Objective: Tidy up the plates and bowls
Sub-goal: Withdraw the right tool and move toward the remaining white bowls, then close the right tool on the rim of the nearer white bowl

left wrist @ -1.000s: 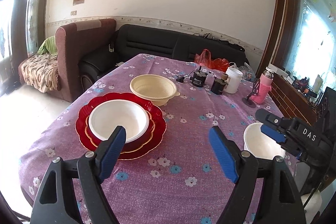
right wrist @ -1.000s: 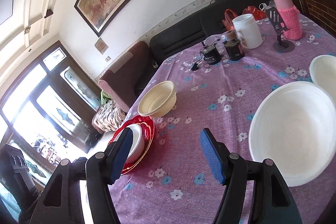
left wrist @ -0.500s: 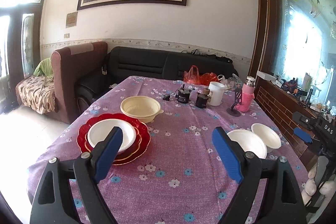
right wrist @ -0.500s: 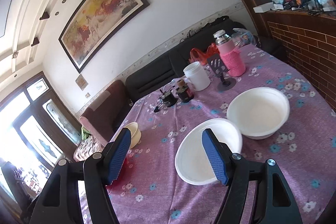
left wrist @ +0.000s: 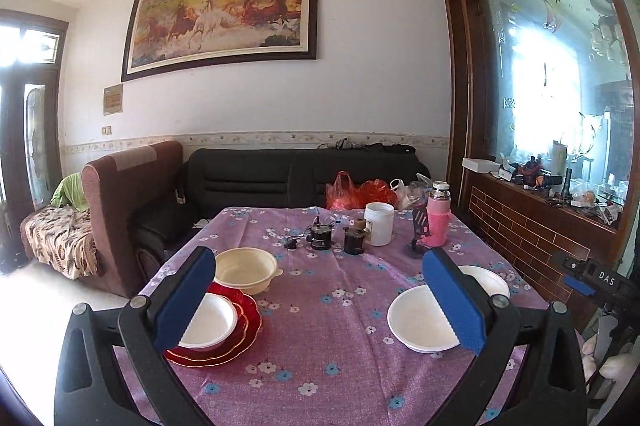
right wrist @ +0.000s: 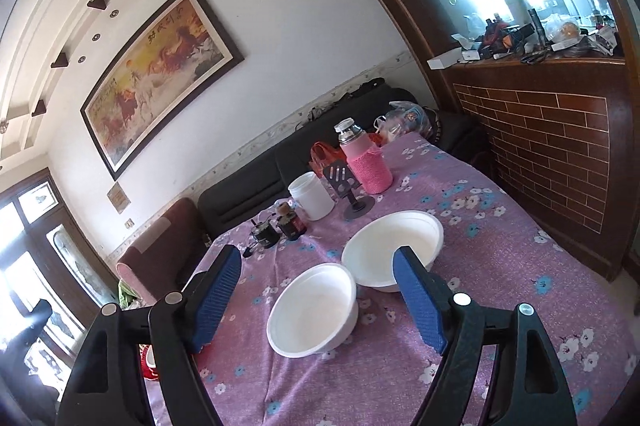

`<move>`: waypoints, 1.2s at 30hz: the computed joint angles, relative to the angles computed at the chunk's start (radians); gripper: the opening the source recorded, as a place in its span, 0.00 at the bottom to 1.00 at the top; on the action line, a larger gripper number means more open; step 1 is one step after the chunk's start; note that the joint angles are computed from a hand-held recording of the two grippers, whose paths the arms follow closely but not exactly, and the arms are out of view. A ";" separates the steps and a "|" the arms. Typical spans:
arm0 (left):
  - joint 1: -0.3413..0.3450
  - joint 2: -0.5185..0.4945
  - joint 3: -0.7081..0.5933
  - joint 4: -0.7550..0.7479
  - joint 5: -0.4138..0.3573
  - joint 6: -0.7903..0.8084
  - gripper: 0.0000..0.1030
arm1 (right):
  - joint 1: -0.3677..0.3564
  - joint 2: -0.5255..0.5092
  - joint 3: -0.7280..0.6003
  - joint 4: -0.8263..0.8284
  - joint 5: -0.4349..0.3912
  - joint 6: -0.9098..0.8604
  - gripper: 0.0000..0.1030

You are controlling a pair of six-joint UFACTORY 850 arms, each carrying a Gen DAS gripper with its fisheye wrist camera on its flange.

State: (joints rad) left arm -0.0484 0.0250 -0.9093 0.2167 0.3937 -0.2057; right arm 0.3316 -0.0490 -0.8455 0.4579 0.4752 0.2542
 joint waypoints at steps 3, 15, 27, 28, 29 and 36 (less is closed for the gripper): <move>-0.005 -0.072 -0.068 0.117 -0.060 -0.115 1.00 | -0.028 -0.061 -0.038 -0.090 -0.040 0.102 0.80; -0.028 -0.477 -0.413 1.329 -0.173 -1.369 1.00 | -0.074 -0.324 -0.225 -0.421 -0.210 0.440 0.80; -0.084 -0.714 -0.706 2.078 -0.050 -2.115 1.00 | -0.066 -0.450 -0.377 -0.643 -0.302 0.634 0.76; -0.089 -0.730 -0.724 2.092 -0.040 -2.127 1.00 | -0.064 -0.458 -0.386 -0.634 -0.309 0.623 0.75; -0.093 -0.744 -0.741 2.112 -0.034 -2.143 1.00 | -0.062 -0.465 -0.396 -0.626 -0.315 0.609 0.73; -0.103 -0.830 -0.847 2.200 0.054 -2.214 0.73 | -0.055 -0.501 -0.445 -0.539 -0.356 0.491 0.62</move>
